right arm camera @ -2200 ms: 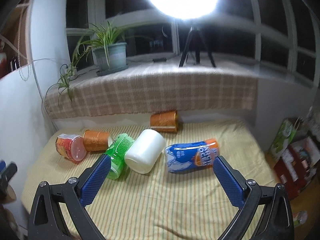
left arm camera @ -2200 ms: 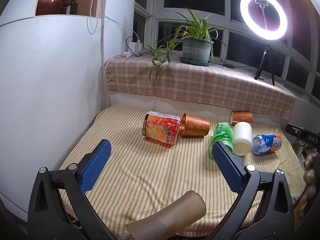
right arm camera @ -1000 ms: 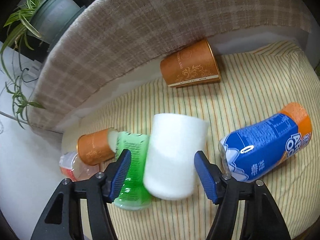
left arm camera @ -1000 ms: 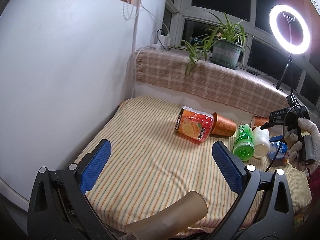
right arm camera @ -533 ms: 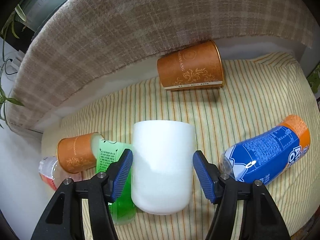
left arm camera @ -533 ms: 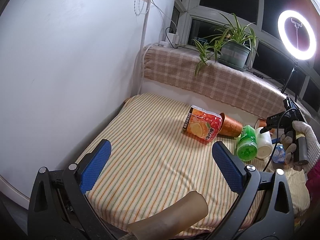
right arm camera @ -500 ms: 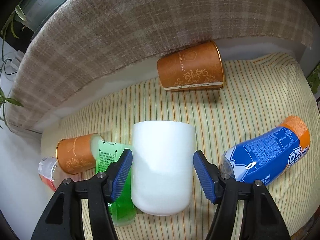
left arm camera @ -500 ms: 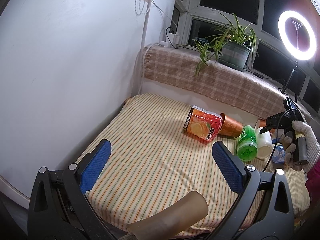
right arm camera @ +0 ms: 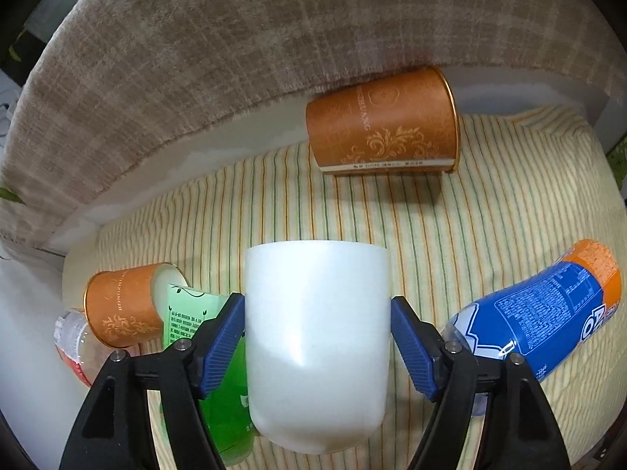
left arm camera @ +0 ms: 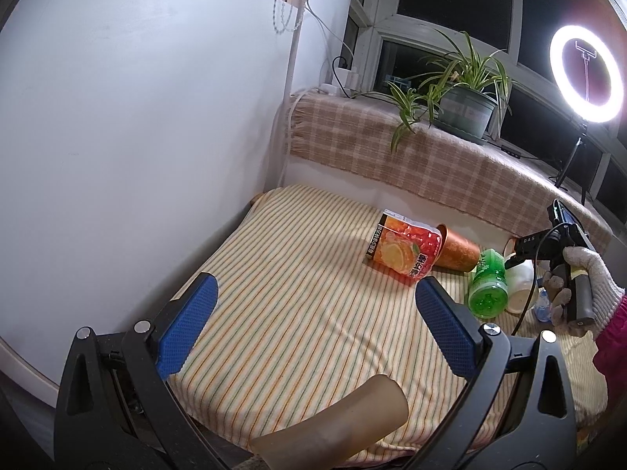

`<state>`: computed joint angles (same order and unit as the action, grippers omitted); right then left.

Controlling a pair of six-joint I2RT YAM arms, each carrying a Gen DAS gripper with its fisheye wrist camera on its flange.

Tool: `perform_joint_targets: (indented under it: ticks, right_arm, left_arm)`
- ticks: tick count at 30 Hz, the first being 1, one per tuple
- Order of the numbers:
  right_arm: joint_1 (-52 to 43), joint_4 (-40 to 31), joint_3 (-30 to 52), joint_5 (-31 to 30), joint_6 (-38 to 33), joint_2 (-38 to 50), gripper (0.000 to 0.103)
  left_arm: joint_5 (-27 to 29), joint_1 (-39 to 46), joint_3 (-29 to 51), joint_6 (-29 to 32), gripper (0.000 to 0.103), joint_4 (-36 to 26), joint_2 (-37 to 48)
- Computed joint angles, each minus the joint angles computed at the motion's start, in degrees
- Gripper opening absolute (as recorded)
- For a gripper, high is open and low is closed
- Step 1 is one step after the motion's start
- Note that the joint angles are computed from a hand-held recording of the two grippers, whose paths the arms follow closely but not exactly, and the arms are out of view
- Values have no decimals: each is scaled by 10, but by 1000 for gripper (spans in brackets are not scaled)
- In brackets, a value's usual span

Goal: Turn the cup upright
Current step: 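Close the right gripper around the white cup's body, then lift the white cup with the right gripper and rotate it upright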

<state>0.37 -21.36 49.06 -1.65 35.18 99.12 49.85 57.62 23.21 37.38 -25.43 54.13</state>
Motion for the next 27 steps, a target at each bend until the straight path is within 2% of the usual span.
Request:
perform_joint_targets:
  ticks: [6, 12, 17, 24, 25, 26, 27]
  right_arm:
    - [-8, 7, -25, -13, -17, -32, 75]
    - [-15, -6, -58, -10, -49, -107, 75]
    - [-29, -34, -98, -18, -84, -209, 75]
    - [-47, -108, -165, -86, -123, -379, 75]
    - [-40, -116, -174, -90, -119, -399, 75]
    - [-4, -94, -186, -83, -91, -399, 75]
    - [3, -109, -196, -92, -88, -427, 75]
  left_arm:
    - [4, 3, 2, 5, 102, -7, -2]
    - [14, 12, 1, 22, 102, -32, -21]
    - [19, 16, 3, 28, 102, -54, -41]
    - [29, 20, -2, 52, 102, -97, -81]
    - [28, 17, -4, 53, 102, -101, -89]
    - [29, 16, -5, 55, 102, -104, -93]
    - [28, 13, -7, 57, 102, -108, -98]
